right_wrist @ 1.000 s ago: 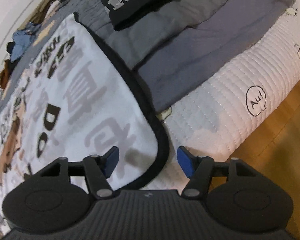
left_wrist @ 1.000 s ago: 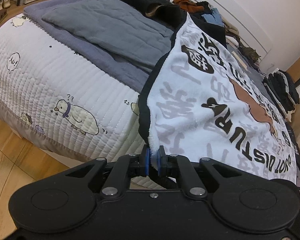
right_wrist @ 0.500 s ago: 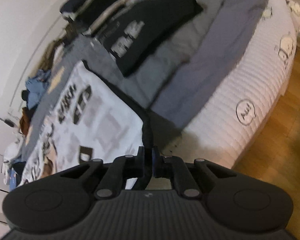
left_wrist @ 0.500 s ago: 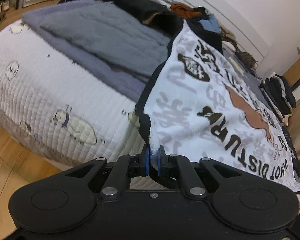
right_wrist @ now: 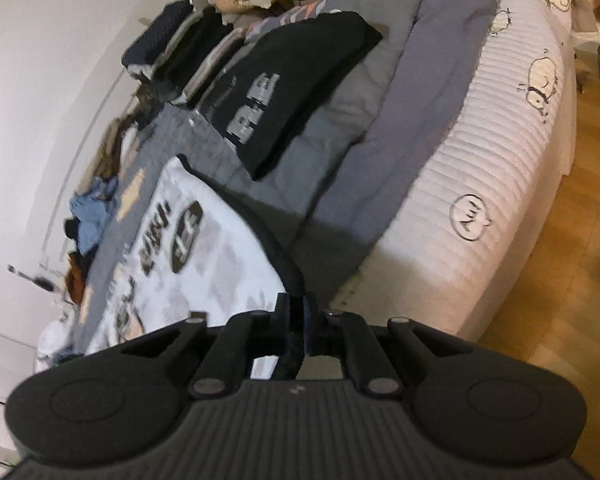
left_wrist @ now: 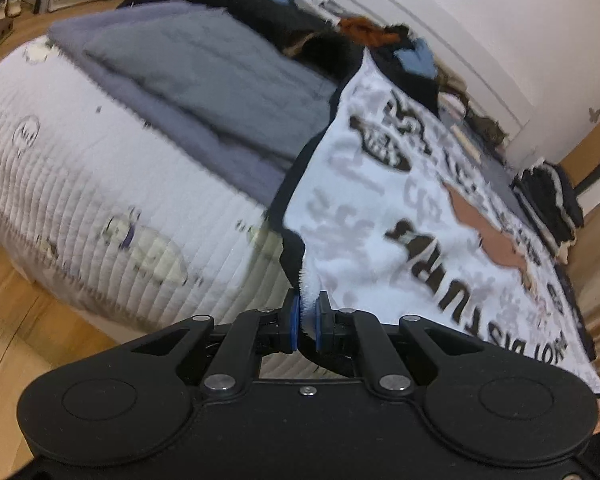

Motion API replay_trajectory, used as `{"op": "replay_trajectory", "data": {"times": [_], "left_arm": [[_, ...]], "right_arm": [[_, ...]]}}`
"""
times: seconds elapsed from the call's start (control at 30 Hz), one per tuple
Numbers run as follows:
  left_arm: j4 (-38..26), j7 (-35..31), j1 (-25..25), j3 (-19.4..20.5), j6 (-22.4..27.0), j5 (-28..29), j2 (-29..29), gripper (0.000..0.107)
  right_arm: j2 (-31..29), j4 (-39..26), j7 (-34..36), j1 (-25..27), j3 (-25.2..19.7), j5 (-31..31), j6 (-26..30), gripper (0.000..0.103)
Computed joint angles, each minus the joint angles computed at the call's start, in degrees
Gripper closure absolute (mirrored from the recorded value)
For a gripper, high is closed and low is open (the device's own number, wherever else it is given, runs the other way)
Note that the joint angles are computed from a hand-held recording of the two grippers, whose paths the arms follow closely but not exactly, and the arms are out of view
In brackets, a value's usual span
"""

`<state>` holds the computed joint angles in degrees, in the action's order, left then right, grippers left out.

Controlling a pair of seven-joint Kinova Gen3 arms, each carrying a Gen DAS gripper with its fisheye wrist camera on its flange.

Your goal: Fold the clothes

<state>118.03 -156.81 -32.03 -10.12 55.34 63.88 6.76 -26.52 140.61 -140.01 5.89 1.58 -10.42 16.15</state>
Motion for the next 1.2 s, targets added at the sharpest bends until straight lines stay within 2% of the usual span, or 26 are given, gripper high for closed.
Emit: {"op": "replay_trajectory", "data": {"times": [0.27, 0.53, 0.63, 0.73, 0.83, 0.97, 1.2], "left_arm": [[-3.68, -1.2, 2.46, 1.09, -1.9, 7.72, -1.41, 0.099], [-13.23, 2.73, 6.93, 4.19, -8.86, 9.73, 1.47, 0.1], [-17.33, 5.76, 8.32, 5.69, -12.03, 8.82, 3.21, 0.1], [-21.84, 9.92, 9.84, 7.41, -15.55, 6.13, 5.42, 0.1], [-26.9, 15.04, 11.46, 9.46, -19.16, 1.76, 8.12, 0.1], [-33.31, 22.1, 13.53, 11.17, -22.21, -5.5, 11.68, 0.1], [-45.63, 35.16, 18.41, 10.94, -23.63, -19.5, 18.71, 0.1]], "right_arm": [[2.74, -4.47, 0.13, -2.07, 0.34, -0.55, -5.56, 0.097], [10.85, -14.31, 1.56, -3.16, 0.88, 0.2, -7.65, 0.097], [14.6, -18.41, 2.87, -5.04, 3.04, -0.45, -8.1, 0.097], [18.71, -22.53, 4.76, -6.91, 5.27, -2.1, -8.52, 0.097], [23.35, -27.34, 10.51, -9.59, 8.87, -7.27, -7.57, 0.097], [29.65, -34.01, 16.67, -6.68, 6.98, -12.62, -5.31, 0.097], [40.11, -46.97, 14.83, -2.18, 3.18, -7.57, -0.07, 0.097]]}}
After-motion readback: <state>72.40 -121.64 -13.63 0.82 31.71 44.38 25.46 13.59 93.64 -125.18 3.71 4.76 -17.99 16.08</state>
